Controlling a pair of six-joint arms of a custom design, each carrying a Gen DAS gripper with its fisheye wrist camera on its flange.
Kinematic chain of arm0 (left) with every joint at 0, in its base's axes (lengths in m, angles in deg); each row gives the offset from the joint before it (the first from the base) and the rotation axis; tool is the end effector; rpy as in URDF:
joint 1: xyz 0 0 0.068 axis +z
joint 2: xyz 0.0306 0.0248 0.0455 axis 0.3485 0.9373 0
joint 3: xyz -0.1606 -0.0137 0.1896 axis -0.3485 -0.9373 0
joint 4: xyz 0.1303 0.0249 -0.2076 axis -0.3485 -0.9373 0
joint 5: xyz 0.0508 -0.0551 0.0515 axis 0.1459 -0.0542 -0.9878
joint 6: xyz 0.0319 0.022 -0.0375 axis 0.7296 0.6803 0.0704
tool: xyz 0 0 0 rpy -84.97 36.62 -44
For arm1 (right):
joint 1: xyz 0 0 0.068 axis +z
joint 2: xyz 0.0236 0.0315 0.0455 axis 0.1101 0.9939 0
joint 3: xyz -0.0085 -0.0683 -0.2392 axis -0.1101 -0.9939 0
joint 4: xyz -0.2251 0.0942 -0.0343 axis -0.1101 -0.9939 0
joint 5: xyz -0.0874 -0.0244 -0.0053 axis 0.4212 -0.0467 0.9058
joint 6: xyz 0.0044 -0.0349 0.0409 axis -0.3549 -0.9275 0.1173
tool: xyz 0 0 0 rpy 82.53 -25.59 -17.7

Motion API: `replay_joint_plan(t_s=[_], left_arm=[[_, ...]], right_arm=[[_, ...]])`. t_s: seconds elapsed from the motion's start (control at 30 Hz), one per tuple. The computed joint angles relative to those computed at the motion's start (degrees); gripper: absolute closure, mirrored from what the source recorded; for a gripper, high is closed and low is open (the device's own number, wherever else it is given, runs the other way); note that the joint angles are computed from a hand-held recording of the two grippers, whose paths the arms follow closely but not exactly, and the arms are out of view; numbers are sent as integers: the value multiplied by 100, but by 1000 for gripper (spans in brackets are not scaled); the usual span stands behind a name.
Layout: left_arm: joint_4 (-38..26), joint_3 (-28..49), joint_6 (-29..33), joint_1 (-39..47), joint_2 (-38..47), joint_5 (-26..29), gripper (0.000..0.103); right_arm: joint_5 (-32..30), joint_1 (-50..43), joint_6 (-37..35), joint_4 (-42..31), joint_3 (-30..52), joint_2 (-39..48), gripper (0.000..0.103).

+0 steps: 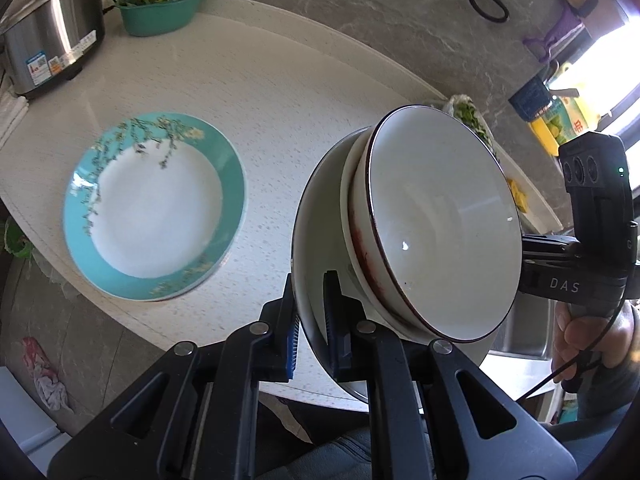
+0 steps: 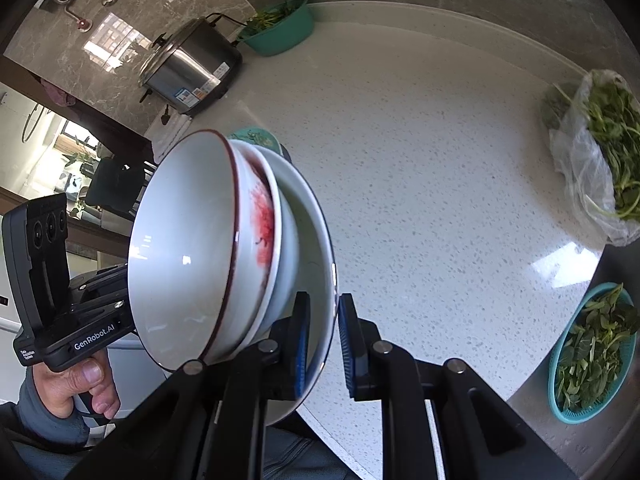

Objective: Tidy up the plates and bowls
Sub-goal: 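Lift the bowl stack with both grippers and carry it over the teal-rimmed plates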

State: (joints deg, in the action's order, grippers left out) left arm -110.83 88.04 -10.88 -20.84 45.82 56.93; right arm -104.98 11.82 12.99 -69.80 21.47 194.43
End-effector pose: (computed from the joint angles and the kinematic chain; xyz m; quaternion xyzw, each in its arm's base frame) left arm 0.2530 -0.2168 0.1782 -0.1391 0.9538 -0.1620 0.2116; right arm 0.3093 0.0483 0.3032 -0.2746 0.9234 0.2595 0.0678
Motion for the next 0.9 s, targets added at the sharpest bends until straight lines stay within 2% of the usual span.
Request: replay_joint_plan(t_s=[0.33, 0.53, 0.67, 0.9], left_arm=[[-351, -907, 489, 799, -1314, 171, 94], [-446, -1428, 1191, 1705, -1870, 533, 94], [-286, -1740, 1791, 2382, -1933, 828, 94], [327, -2037, 2855, 3423, -1329, 1356, 94]], right_arm=[[-42, 1049, 872, 219, 669, 343, 85], [-10, 1701, 1464, 483, 1125, 776, 85], [27, 2013, 1805, 740, 1302, 1064, 85], [100, 2355, 2303, 1191, 1511, 1741, 85]])
